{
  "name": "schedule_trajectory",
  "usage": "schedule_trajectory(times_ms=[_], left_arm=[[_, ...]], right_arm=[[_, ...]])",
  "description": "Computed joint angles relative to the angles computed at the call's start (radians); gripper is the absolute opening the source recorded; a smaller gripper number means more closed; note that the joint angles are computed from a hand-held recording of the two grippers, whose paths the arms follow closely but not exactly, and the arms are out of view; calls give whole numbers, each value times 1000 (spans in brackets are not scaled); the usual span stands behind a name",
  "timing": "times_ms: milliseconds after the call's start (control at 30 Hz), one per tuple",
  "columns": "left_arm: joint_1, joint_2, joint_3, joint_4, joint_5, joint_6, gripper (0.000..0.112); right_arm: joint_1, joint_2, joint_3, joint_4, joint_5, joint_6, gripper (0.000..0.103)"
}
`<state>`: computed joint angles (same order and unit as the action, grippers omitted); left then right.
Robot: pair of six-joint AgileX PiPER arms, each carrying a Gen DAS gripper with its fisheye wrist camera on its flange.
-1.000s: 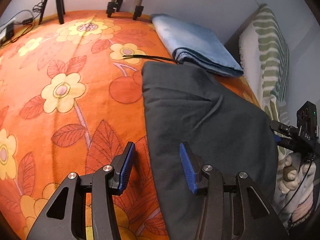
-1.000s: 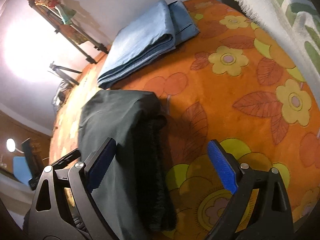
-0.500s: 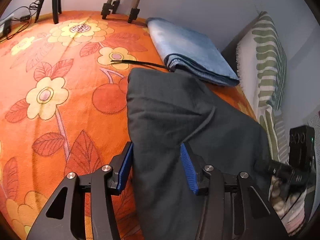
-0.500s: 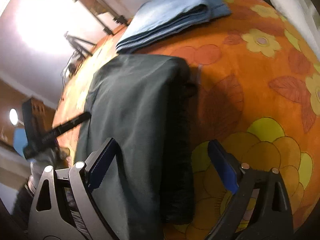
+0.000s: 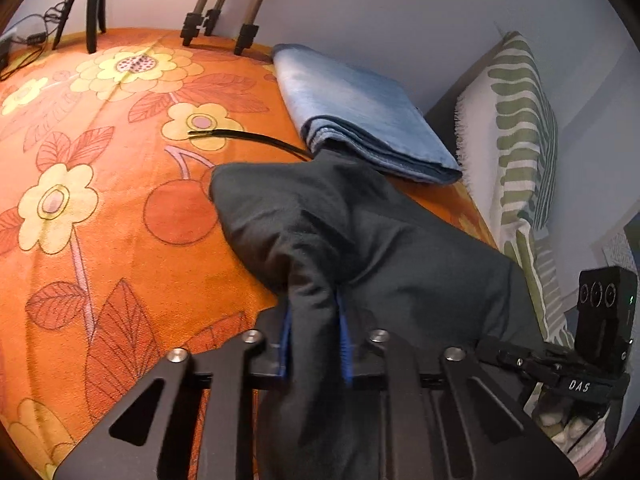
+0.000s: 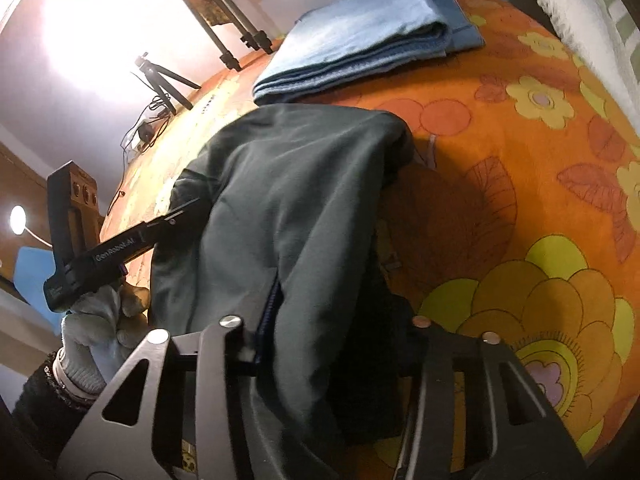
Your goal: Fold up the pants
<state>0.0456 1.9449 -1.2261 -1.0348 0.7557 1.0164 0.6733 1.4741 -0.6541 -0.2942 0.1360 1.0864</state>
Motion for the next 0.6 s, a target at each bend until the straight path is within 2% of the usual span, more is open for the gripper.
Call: schedule_trajectory(times_ms=[167, 333, 600], left_arm=[[9, -22, 11, -23, 9, 25, 12], [16, -60, 29, -39, 11, 78, 11], [43, -117, 23, -54, 75, 88, 11]], right_arm=[[29, 3, -35, -141, 59, 153, 34], [110, -13, -84, -348, 167, 362, 29], [187, -43, -118, -459, 282, 488, 27]])
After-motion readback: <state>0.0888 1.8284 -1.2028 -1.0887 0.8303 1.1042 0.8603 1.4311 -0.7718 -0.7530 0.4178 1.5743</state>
